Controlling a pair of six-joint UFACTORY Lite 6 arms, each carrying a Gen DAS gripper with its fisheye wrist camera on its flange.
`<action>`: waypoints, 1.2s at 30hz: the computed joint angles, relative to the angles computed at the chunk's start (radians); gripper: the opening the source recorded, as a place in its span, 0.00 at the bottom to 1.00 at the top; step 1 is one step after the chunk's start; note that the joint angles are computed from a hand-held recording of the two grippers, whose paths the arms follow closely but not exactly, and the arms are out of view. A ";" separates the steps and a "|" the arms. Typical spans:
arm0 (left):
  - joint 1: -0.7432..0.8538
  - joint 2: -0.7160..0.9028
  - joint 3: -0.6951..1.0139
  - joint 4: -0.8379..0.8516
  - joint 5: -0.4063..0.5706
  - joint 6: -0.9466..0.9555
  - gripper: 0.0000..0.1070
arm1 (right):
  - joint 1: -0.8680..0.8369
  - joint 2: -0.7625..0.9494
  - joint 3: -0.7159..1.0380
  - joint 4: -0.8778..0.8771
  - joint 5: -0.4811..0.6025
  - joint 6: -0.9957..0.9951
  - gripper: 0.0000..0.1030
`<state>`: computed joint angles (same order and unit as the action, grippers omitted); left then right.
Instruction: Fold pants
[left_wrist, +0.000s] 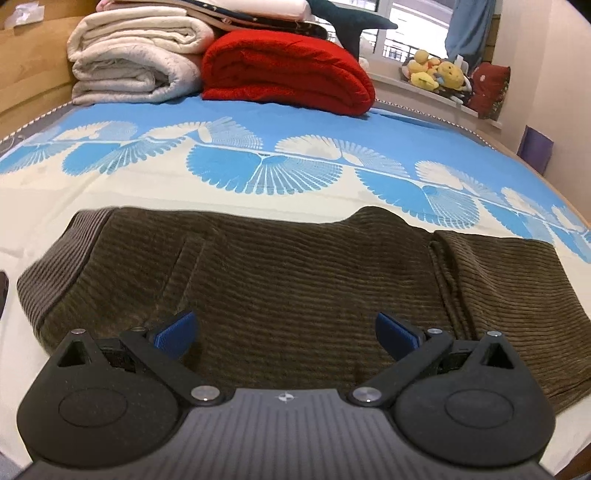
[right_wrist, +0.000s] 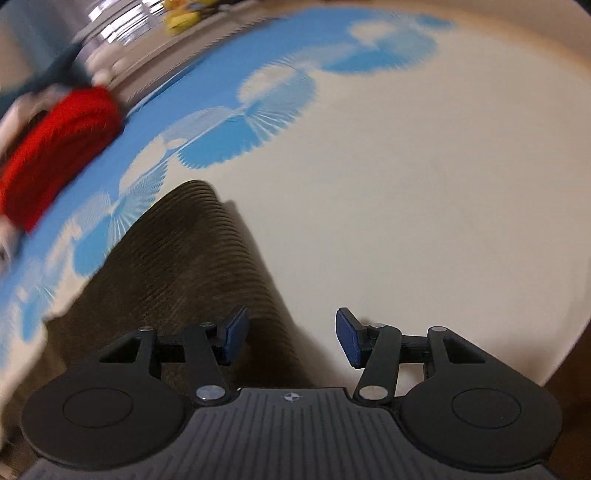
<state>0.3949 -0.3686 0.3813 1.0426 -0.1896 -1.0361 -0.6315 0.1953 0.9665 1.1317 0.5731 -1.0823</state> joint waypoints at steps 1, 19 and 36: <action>0.001 -0.018 -0.013 0.009 0.007 -0.021 0.96 | -0.044 0.032 0.014 0.003 0.052 0.012 0.53; 0.454 -0.067 0.008 0.634 -0.172 -0.592 0.96 | -0.057 -0.035 -0.240 0.335 0.191 -0.084 0.87; 0.620 0.000 0.204 0.908 -0.362 -0.783 0.96 | 0.282 -0.184 -0.598 1.512 0.099 -1.016 0.86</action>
<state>1.0151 -0.3686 0.5851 1.9503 -0.5519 -1.8189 -0.3496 0.0117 0.3682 2.6438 0.6720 -2.0981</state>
